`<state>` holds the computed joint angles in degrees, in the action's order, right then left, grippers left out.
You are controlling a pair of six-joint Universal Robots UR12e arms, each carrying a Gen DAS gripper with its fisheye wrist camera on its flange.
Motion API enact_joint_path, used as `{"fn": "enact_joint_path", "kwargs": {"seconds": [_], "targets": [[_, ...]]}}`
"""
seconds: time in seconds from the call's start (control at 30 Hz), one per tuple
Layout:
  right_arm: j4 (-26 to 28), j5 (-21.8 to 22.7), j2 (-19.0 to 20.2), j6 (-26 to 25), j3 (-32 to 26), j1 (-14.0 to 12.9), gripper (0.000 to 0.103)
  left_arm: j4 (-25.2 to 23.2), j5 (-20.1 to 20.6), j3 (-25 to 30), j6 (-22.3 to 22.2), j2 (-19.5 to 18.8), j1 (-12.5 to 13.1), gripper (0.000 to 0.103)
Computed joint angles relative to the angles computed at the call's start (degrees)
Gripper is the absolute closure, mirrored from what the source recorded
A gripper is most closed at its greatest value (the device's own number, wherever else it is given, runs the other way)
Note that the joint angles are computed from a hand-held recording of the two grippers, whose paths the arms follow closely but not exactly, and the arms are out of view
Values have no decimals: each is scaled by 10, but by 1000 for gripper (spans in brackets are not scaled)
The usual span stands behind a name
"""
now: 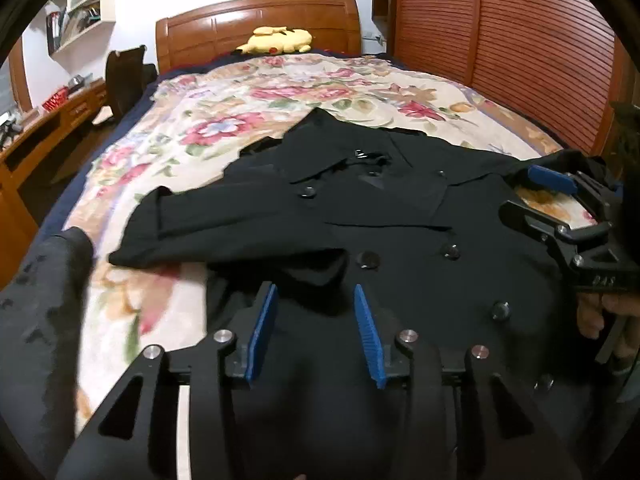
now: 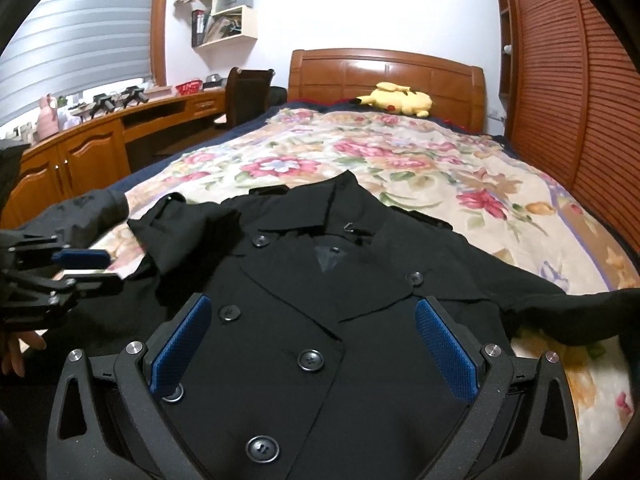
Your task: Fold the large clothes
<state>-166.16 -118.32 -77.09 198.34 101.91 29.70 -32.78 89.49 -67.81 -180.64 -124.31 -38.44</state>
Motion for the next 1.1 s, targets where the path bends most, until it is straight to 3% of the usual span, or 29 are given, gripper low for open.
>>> {"fn": "enact_joint_path", "kwargs": {"seconds": [0.27, 0.8, 1.0, 1.1], "targets": [[10, 0, 6, -15, -6, 7, 0, 4, 22, 8, -25, -3, 23, 55], [28, 13, 23, -43, -21, 15, 0, -103, 95, 133, -102, -102, 63, 53], [32, 18, 27, -48, -24, 13, 0, -147, 138, 181, -110, -138, 70, 50], [35, 23, 27, -49, -25, 12, 0, -153, 129, 193, -124, -148, 75, 50]]}}
